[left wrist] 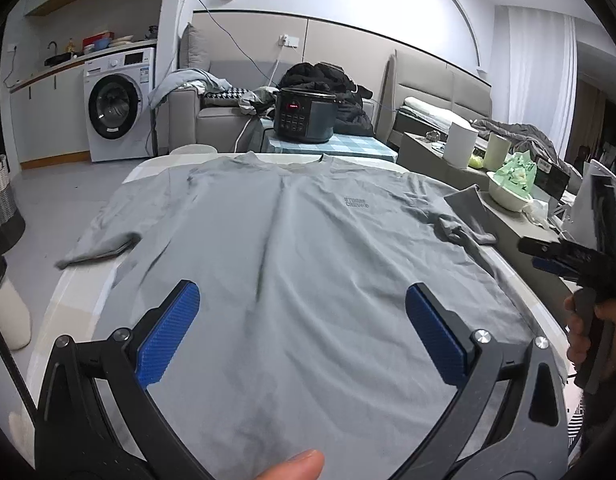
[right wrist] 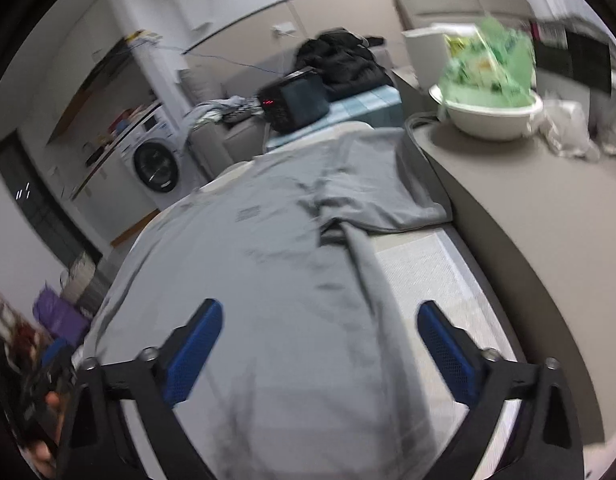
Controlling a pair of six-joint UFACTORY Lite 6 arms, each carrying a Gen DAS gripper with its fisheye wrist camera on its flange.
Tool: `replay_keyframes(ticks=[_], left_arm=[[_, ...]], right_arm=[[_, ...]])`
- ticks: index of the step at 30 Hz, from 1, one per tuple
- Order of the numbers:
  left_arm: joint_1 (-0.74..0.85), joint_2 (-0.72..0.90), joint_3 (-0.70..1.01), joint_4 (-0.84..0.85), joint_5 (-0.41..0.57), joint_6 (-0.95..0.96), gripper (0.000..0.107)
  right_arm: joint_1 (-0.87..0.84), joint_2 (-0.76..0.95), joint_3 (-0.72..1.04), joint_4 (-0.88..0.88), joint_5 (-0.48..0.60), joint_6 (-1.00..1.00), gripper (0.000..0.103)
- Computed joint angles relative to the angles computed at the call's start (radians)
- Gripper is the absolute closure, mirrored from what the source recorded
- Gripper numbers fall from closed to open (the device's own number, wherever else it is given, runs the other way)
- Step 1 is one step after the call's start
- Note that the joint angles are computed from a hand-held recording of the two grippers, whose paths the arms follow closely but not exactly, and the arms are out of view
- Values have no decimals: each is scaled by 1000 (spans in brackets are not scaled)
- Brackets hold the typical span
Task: Fold small clothes
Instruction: 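Grasp the grey T-shirt's side edge with the right gripper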
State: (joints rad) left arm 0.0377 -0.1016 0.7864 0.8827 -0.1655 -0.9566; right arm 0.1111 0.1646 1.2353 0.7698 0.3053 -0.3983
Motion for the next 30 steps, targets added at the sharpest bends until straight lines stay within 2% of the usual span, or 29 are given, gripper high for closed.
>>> replay_keyframes(ticks=[3, 6, 8, 9, 11, 17, 20, 22, 26, 29, 30], left_arm=[[-12, 133, 111, 50, -6, -68, 5], [-22, 233, 175, -47, 4, 27, 5], [-16, 290, 207, -15, -1, -2, 5], [-10, 321, 225, 0, -5, -19, 5], [4, 354, 236, 26, -13, -44, 5], [35, 420, 265, -2, -37, -4, 5], [54, 440, 269, 19, -50, -22, 5], [88, 436, 252, 92, -69, -93, 5], [127, 431, 229, 110, -90, -105, 5], [146, 434, 227, 154, -107, -148, 5], [151, 436, 229, 168, -112, -161, 5]], right_arm=[[-53, 156, 149, 14, 30, 42, 13], [-99, 300, 294, -24, 56, 165, 19], [-127, 386, 385, -22, 89, 225, 21], [-137, 438, 447, -55, 111, 279, 28], [-145, 506, 534, -101, 120, 351, 33], [-96, 697, 871, -500, 228, 756, 35], [-83, 744, 954, -644, 250, 964, 46], [-75, 725, 927, -709, 243, 1082, 53], [-74, 769, 1007, -824, 305, 1280, 74], [-76, 822, 1091, -837, 348, 1310, 96], [-76, 840, 1122, -833, 359, 1283, 98]])
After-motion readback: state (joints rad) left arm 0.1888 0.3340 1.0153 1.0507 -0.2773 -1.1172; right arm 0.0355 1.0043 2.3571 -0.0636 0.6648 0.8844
